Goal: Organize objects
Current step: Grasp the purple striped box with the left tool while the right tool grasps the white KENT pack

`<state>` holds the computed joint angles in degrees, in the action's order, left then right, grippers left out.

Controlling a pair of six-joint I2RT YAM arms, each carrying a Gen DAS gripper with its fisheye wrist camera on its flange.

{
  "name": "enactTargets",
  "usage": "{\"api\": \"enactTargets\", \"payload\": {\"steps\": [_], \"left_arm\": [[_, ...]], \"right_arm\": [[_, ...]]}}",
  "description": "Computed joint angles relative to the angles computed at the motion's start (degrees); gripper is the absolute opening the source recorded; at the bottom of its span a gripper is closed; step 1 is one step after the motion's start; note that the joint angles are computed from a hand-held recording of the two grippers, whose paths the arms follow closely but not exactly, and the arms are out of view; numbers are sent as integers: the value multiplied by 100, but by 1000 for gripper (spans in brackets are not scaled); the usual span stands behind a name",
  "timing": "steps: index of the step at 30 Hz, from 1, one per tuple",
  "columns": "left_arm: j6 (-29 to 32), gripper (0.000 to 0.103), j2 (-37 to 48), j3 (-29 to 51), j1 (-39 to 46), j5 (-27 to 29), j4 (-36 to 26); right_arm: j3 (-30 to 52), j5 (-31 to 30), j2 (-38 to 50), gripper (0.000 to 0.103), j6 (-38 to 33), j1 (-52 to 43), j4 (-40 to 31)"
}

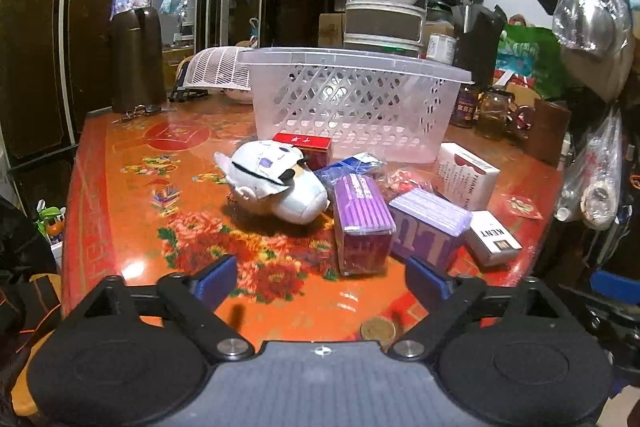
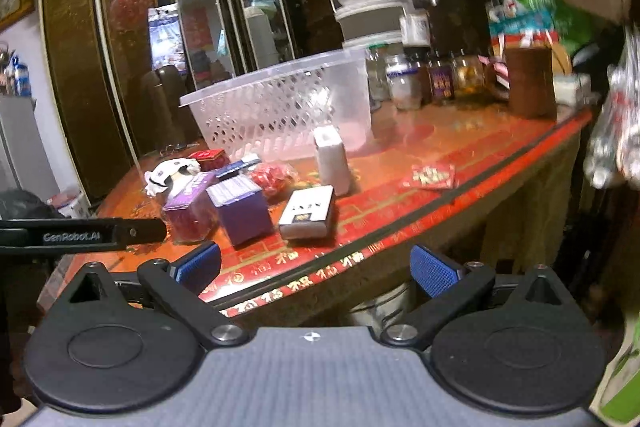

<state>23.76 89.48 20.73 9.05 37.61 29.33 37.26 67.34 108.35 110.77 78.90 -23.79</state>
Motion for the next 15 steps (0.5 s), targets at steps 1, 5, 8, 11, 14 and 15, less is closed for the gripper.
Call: {"api": "enactTargets", "payload": {"steps": [1,5,8,11,14,15], "left_arm": [[-52,86,30,57,-109,-102,-10],[-225,81,236,194,-543,-448,154],[-374,73,425,284,-786,-631,307],[-503,59,557,430,-923,-686,222],[-538,56,564,469,-1069,-839,214],[-552,56,563,470,-1119,-919,250]], "right_arm": [[-151,-51,-87,103,-43,-40,220],[-668,-190,-373,103,-226,-192,1036],[-817,-118,-392,103,-376,-222,1343],[-666,-49,-253,103,-618,-263,1233],[-644,-33,-224,103,-1163,-365,1524],[-639,-35,-214,103,-1332,-398,1634]]}}
